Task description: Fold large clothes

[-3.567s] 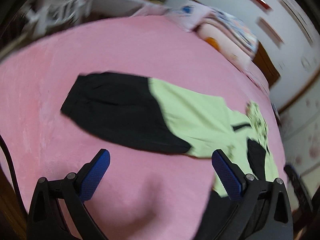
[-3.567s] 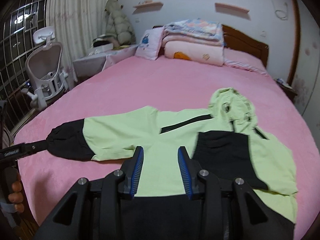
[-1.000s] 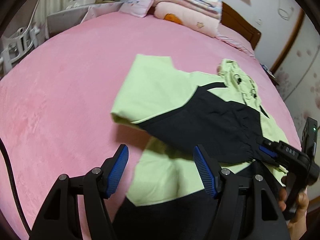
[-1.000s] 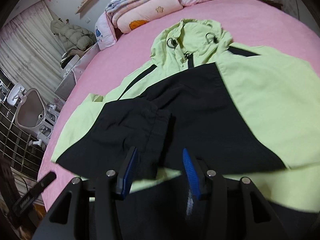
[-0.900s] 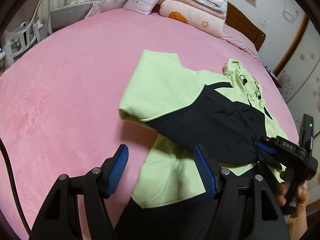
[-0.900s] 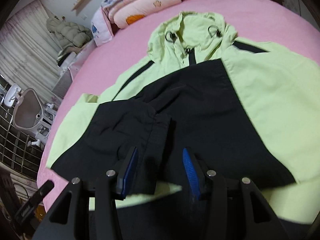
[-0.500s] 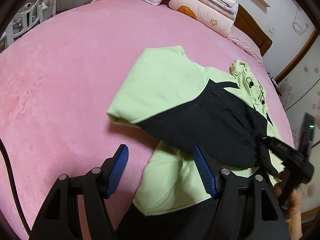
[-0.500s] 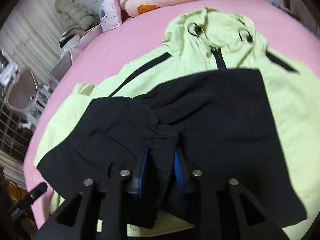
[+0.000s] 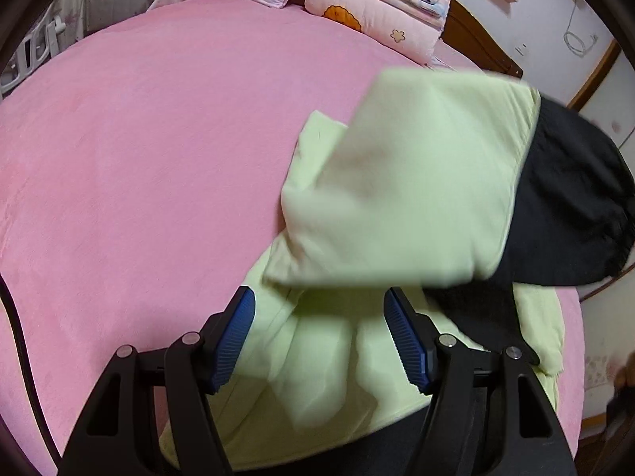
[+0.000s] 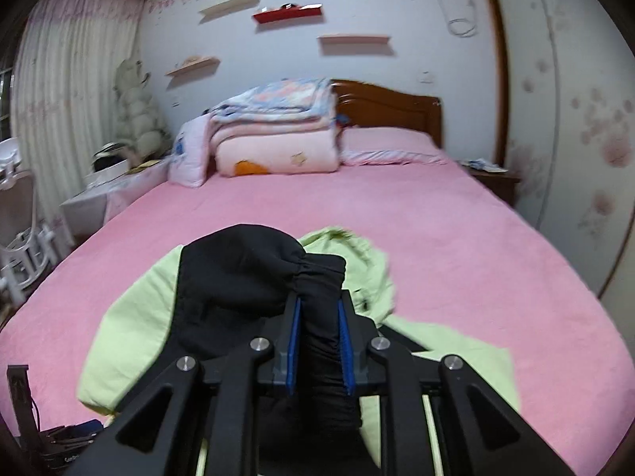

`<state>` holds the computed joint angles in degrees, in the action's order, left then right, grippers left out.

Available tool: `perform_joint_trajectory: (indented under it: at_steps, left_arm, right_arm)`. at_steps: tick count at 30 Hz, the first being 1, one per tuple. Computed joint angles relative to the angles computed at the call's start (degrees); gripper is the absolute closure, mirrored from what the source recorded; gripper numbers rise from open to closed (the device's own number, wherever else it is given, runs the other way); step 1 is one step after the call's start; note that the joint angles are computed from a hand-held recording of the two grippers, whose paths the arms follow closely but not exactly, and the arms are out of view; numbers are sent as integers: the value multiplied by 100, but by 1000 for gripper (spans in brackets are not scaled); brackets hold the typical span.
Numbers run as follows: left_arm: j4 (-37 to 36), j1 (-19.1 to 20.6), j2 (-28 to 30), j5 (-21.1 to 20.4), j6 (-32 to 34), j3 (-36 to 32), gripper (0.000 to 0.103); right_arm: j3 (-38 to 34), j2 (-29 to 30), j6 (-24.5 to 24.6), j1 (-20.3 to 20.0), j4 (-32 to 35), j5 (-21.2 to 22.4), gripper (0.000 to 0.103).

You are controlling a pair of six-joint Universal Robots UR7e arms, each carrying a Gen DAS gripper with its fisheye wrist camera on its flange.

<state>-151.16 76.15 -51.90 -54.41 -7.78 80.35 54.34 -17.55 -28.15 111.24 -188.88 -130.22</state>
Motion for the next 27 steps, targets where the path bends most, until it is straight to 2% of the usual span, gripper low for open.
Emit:
perform_joint_trajectory:
  at_steps: [4,6,10,15,18,21,24,27]
  left_arm:
    - [211,-16,235,479,-255,-332,37]
    - [420,2,295,710,-515,-472,42]
    - [502,111,218,756,-962,-468,42]
    - [691,199,187,555,-1179,-465,42]
    - [641,129,124,617,-1009,-287,42]
    - [598,65,114,684,-810,-187,42]
    - [693,66,204,745,-742,-307,42]
    - [752,76,219,723,-744,-345,42]
  right_arm:
    - [99,-97,152,-99,216,-266,86]
    - [269,-203,408,-169,478,-339,86]
    - [505,-314,844,-280,893,-604,86]
    - [251,-130,1413,-492,1740,-1368,86]
    - [175,-37,1758,-664,2194,-1857,86]
    - [289,-17,1794,-769,2085,-2194,86]
    - [594,-182,1989,-839,2143,-2129,86]
    - [829,-252,1598,-829,1403,-1977,86]
